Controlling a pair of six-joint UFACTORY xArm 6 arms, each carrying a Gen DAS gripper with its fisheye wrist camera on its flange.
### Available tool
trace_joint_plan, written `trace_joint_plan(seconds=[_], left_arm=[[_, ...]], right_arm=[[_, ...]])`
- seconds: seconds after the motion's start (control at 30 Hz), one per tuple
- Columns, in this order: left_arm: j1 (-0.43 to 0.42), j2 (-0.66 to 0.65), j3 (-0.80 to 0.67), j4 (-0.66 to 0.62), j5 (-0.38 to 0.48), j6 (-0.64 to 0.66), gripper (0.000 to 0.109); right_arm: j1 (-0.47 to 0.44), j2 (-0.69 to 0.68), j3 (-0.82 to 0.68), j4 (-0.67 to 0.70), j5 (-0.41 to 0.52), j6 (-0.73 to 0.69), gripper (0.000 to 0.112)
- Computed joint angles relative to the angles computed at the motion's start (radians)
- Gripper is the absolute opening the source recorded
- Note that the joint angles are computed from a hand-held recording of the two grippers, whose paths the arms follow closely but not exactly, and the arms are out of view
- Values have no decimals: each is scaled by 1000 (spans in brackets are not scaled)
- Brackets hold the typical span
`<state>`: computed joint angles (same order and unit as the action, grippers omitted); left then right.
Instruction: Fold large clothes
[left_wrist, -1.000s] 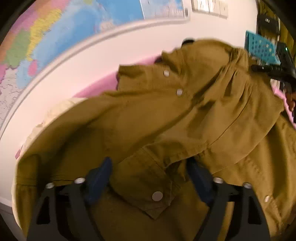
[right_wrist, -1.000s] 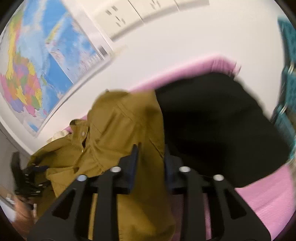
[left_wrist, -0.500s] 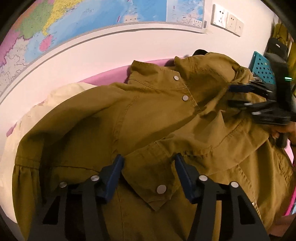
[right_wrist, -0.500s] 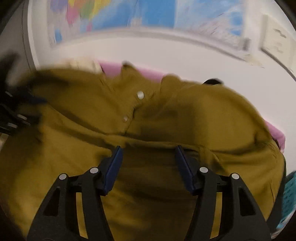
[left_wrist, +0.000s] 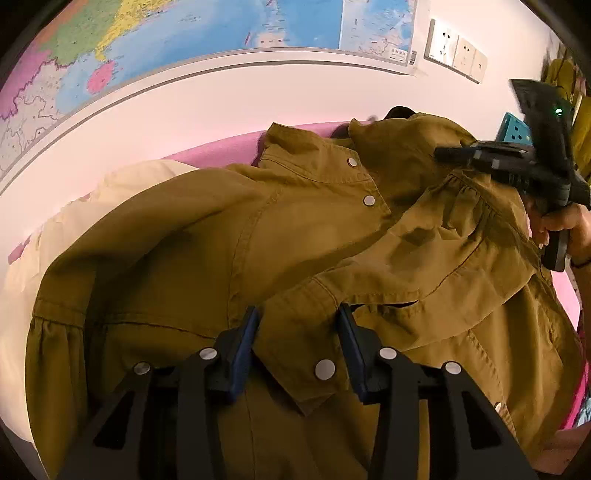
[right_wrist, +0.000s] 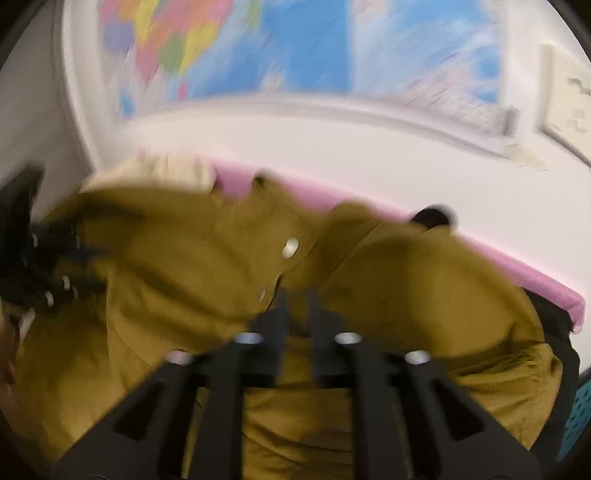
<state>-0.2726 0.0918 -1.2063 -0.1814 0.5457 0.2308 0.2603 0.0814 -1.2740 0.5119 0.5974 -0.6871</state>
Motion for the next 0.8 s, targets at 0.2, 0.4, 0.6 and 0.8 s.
trace_joint_plan(seconds=[0.2,0.4,0.6,0.8], left_arm=[[1,-5,11,-22,-5,33,43],[1,-5,9,-5,-6,8,41],[14,44,-64,64,-16,-104,42],[22,86,-121,74,19,-148,55]], right_arm=[[63,48,3,-182,41,-11,56],[78,74,-22,-206,12,-6,3],[67,108,-81,-199,-123,131,3],[66,222,-166,-386,-52,373,6]])
